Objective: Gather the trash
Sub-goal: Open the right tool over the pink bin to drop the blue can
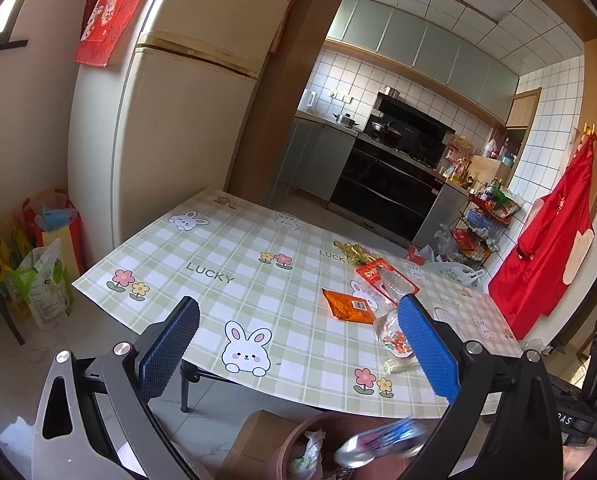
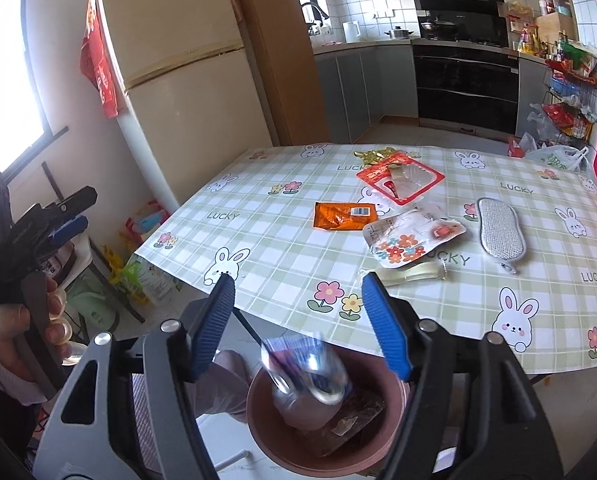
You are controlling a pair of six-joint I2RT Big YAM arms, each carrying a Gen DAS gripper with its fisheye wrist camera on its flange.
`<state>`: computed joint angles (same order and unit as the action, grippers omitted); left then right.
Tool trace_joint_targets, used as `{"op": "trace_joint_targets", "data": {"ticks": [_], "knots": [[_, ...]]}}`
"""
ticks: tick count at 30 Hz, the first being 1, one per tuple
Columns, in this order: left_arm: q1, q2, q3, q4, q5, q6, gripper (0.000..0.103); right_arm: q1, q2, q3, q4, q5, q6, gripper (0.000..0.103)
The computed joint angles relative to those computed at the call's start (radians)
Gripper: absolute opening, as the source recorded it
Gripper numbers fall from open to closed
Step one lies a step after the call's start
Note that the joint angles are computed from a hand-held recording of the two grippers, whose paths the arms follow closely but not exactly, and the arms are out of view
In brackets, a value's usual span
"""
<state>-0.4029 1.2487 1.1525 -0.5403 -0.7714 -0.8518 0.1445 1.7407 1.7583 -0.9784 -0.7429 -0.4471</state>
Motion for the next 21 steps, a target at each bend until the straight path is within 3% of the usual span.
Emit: {"op": "trace_joint_targets", "data": {"ticks": [5, 21], "knots": [[0.001, -0.002, -0.003, -0.004, 0.005, -0.002, 0.097, -0.011, -0.015, -0.026, 0.085, 0.056, 0.075, 0.094], [0.003, 0.035, 0.017, -0.018, 0.035, 0.011, 0.097, -0.048, 0.008, -0.043, 0.225, 0.247, 0.195, 0.097]]}}
